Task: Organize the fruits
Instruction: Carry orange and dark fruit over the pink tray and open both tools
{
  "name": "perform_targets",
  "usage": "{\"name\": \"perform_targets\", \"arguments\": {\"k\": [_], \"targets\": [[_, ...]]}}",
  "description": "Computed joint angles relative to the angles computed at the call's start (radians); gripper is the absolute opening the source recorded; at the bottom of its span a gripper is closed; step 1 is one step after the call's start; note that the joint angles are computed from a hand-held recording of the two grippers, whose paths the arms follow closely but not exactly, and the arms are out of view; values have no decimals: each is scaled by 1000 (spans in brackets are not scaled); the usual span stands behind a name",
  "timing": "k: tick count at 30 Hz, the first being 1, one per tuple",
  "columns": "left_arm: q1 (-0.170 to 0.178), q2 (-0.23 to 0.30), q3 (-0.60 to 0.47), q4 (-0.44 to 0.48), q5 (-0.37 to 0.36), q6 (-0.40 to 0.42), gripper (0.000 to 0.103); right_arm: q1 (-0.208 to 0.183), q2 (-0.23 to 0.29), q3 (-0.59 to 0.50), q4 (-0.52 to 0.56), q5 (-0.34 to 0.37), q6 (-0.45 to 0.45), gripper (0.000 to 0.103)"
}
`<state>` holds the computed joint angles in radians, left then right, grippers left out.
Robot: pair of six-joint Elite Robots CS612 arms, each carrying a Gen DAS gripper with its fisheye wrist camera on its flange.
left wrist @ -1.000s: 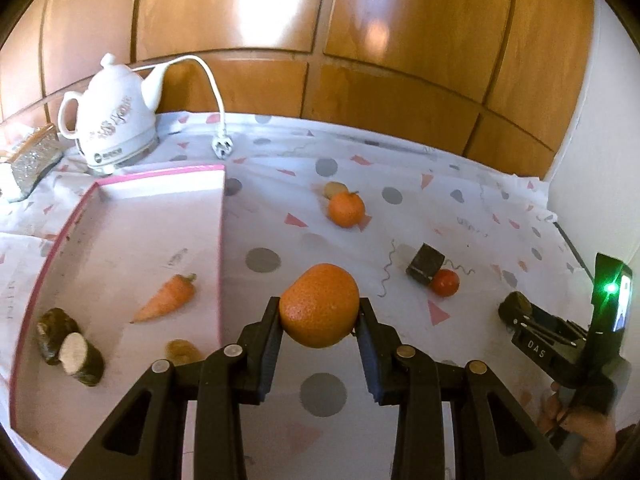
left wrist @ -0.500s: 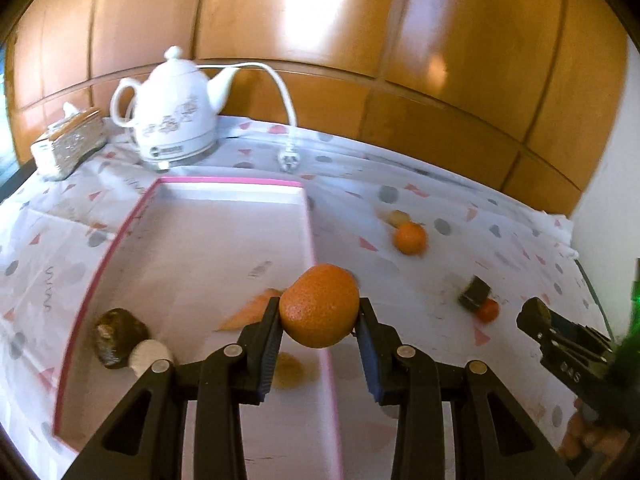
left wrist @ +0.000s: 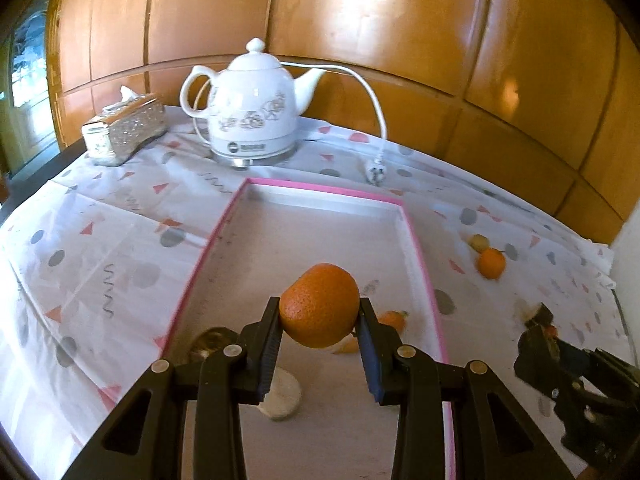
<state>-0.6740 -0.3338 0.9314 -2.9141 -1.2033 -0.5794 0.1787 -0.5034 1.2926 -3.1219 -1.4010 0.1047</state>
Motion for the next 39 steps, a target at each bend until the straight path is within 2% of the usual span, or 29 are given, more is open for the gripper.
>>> {"name": "perform_targets", "arguments": {"k": [7,14,18,21,29,31,39], "targets": [[19,12,-43,48,9,7,37,18,19,-62,59,82,-8,46],[33,29,-88,97,14,5,39,41,48,-128,99,100,-26,46],[29,19,-69,89,47,-13,56,47,66,-161,119,135,-32,47],[25,9,-48,83,65,-31,62,54,73,-168,124,139,-45,47],[13,-23,30,37,97,-76,68,65,62,-135,73,73,-72,50],[7,-31,48,20,110,-78,74,65,58,-122,51,55,-62,50],[-12,-46,79,-11,127,-52,74,54,40,-76,-16,3,-1,50]]}}
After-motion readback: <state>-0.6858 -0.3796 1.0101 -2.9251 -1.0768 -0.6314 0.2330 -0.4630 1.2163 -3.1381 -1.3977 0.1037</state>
